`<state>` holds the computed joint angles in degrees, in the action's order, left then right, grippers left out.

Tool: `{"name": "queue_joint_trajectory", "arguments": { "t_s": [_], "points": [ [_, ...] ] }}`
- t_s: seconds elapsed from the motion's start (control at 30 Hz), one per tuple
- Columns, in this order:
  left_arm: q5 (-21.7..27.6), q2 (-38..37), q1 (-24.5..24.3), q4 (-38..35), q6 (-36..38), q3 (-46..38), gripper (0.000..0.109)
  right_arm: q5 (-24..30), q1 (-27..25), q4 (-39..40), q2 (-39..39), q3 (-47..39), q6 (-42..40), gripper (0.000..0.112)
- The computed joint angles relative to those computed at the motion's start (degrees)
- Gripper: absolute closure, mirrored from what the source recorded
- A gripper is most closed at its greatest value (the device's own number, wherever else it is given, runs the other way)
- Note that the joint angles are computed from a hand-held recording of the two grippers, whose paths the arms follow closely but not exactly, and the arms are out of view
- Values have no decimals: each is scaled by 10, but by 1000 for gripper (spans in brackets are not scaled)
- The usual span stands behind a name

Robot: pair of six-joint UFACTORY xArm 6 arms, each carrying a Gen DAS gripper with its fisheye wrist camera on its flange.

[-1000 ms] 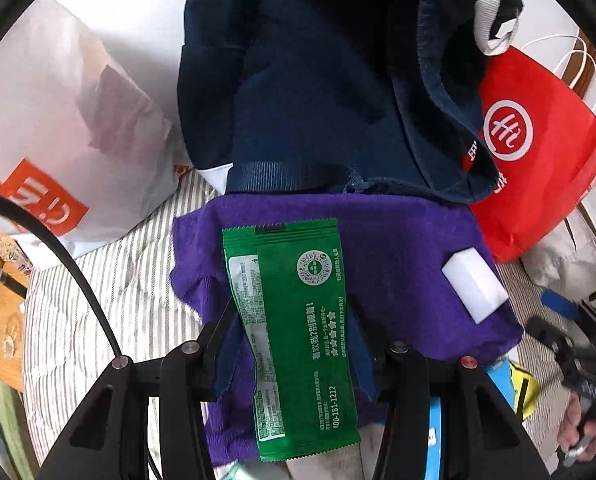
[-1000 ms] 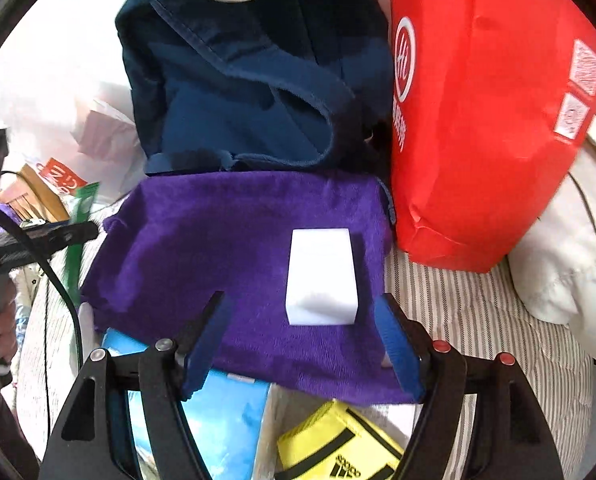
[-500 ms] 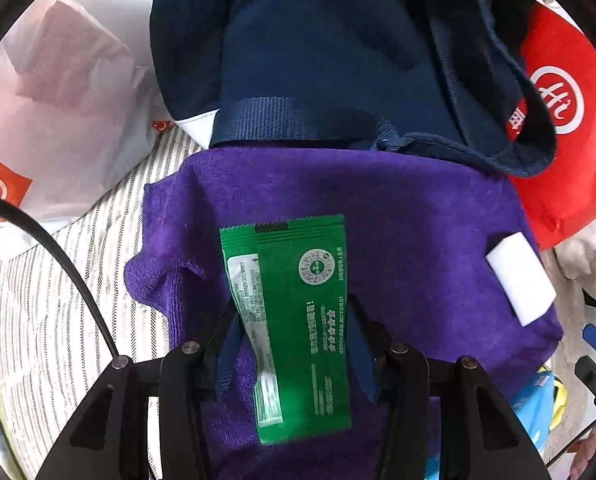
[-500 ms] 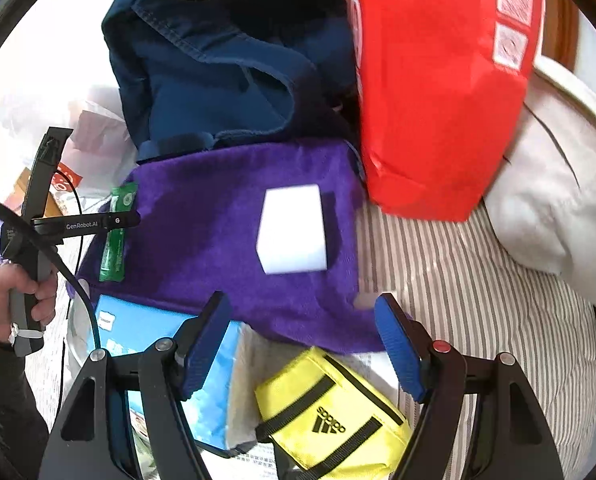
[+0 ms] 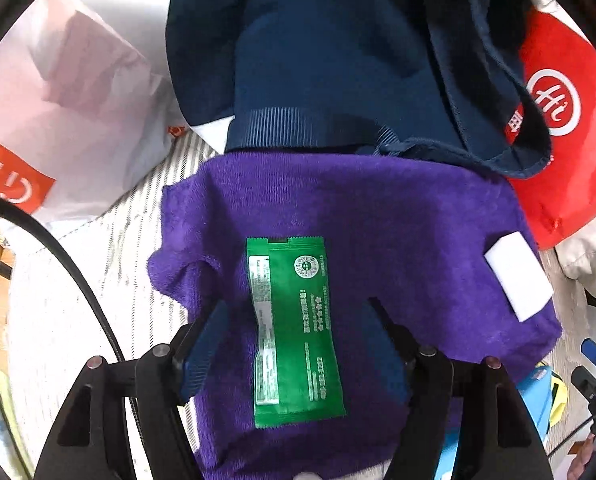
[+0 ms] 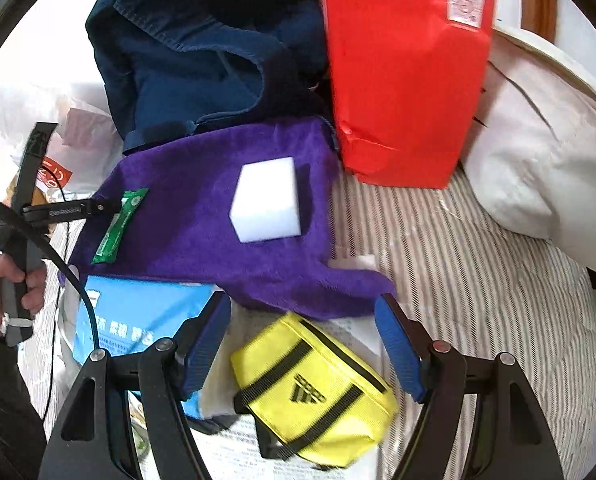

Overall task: Organize soft objects
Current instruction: 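Grasp the yellow adidas pouch with the right tool while the left tool reaches the white wipes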

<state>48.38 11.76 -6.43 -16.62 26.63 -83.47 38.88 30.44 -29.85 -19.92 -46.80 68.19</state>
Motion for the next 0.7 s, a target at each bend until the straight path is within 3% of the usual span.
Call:
{"name": "queue_joint_trajectory", "arguments": {
  "t_s": [0.27,0.43,0.7],
  "points": [
    [1,-71,10,1,16,52,40,30,22,3,-53,44,-5,38],
    [-1,-120,27,-12,37,93,38,-33,28,49,-58,83,-74,27],
    [-2,-191,55,-25,55,171,38,61,72,-42,1,49,-87,22]
  ]
}}
